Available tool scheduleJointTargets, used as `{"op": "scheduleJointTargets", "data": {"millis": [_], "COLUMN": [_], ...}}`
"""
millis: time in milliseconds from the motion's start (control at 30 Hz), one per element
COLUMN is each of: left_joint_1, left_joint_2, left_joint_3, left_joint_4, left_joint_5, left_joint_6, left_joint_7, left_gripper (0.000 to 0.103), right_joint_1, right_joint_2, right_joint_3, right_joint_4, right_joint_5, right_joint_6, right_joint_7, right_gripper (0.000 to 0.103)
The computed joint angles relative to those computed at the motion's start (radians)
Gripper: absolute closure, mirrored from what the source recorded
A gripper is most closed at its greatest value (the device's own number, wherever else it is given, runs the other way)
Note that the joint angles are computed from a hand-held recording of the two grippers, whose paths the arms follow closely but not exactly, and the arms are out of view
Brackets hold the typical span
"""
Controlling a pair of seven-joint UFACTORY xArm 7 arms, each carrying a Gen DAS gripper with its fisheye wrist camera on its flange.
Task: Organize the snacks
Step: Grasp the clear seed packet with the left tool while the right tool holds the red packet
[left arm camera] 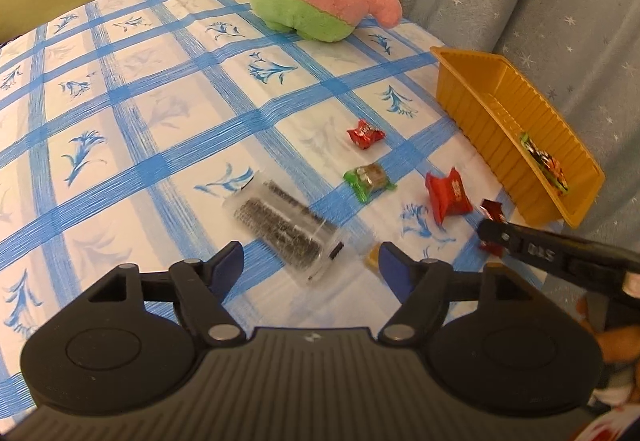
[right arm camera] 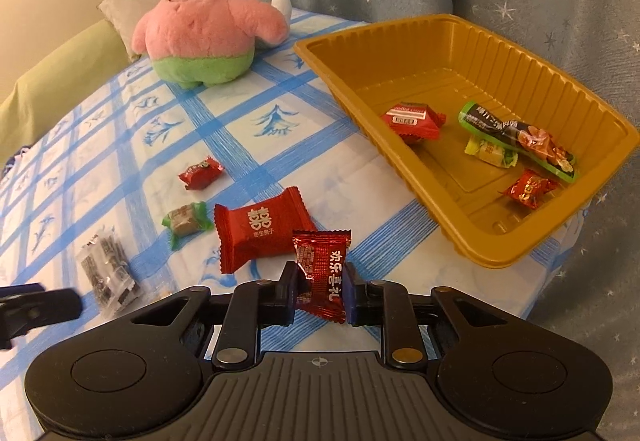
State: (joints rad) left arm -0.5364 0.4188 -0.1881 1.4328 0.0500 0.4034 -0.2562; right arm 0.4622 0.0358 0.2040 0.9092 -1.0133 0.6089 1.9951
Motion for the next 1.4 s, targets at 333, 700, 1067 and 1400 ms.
{"op": "scheduleJointTargets", "data": {"millis": [333,700,1067,1400], "left_joint_1": [-0.109,-0.049,-0.035,-0.046], "left_joint_2": [0.155,0.136,0.176,0.203], "left_joint_3": [0.118,0.078,0.056,0.060], "left_joint_4": [0.192,0.149,0.201,0.243], "left_joint_5": [0.179,0.176,0.153,0.121], "left_joint_6": [0.075,0.089,0.076,0.098], "left_joint_7": [-0.185,-0.090,0.111,0.161], "left_gripper": [0.025,0.040,0.044,0.069], "right_joint_1": [-0.025,-0.044,-0.058,-0.066], "right_joint_2": [-0.052,-0.076,-0.090,-0.116], "right_joint_3": [0.015,0.027,0.037,0.054], "right_joint_4": [-0.038,-0.069,-0.088,-0.109], "right_joint_5": [-0.036,-0.019,-0.006,0.006], "right_joint_6": [-0.056,-0.102,-0.119,-0.110], "right_joint_7": [0.034,0.026,0.026,0.038], "right_gripper": [0.080,0.080,0.080,0.080]}}
